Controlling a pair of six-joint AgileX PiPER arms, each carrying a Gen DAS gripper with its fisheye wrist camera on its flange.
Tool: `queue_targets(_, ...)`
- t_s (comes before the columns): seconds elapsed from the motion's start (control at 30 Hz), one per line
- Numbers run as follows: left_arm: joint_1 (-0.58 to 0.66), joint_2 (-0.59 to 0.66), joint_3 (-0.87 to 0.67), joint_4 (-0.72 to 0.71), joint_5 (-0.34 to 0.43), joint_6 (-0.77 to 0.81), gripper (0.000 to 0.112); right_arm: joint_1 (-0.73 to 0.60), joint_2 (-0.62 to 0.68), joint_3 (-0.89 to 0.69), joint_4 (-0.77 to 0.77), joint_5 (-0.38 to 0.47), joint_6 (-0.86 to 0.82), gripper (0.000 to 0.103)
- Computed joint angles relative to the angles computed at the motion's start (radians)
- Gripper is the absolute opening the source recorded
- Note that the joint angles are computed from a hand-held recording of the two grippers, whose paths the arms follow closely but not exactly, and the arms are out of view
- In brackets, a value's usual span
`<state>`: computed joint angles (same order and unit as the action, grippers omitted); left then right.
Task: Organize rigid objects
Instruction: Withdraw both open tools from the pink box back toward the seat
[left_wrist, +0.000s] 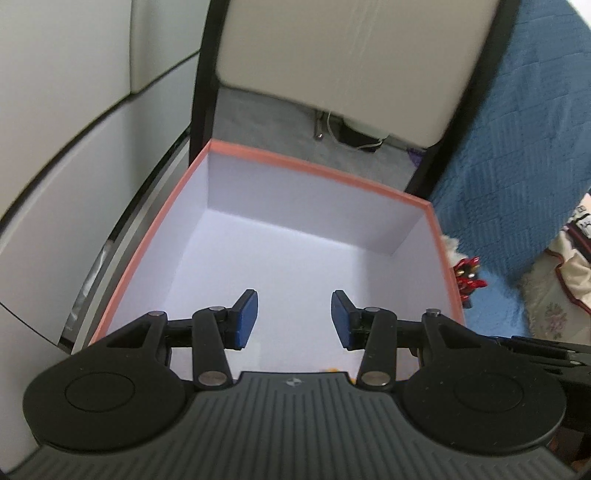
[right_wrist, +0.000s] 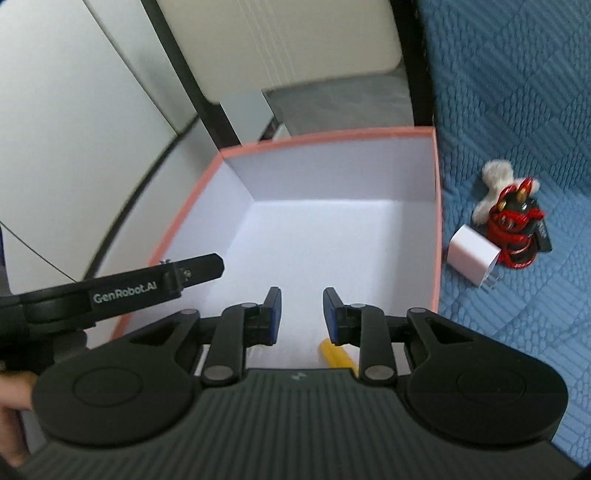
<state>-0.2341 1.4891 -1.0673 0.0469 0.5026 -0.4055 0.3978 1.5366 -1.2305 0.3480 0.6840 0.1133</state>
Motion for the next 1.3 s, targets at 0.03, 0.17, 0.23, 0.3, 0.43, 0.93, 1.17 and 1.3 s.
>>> queue_targets(0.03, -0.017, -0.014, -0.001, 0.020, 0.006, -0.026, 0.050, -0.008, -0.023, 0.008, 0.001, 0.001, -0.009, 0.030)
queue_targets(0.17, -0.101, -0.054, -0.021, 0.136, 0.042, -0.163, 0.050, -0.046, -0.100, 0.034, 0.009, 0.013, -0.043, 0.030)
queue_targets(0.23, -0.146, -0.076, -0.029, 0.192, 0.062, -0.236, 0.050, -0.067, -0.139, 0.052, 0.013, 0.022, -0.060, 0.030)
queue_targets(0.3, -0.197, -0.098, -0.032, 0.250, 0.074, -0.319, 0.050, -0.094, -0.184, 0.075, 0.018, 0.033, -0.083, 0.030)
queue_targets(0.43, -0.295, -0.117, -0.034, 0.356, 0.090, -0.471, 0.050, -0.168, -0.266, 0.129, 0.063, 0.058, -0.170, 0.030)
queue_targets(0.93, -0.602, -0.082, -0.004, 0.697, 0.127, -0.926, 0.050, -0.509, -0.485, 0.309, 0.256, 0.161, -0.514, 0.030)
queue_targets(1.17, -0.673, -0.054, 0.011, 0.763, 0.129, -1.022, 0.050, -0.638, -0.528, 0.363, 0.327, 0.199, -0.667, 0.030)
queue_targets(1.3, -0.700, -0.022, 0.013, 0.799, 0.116, -1.081, 0.050, -0.716, -0.540, 0.399, 0.368, 0.220, -0.772, 0.030)
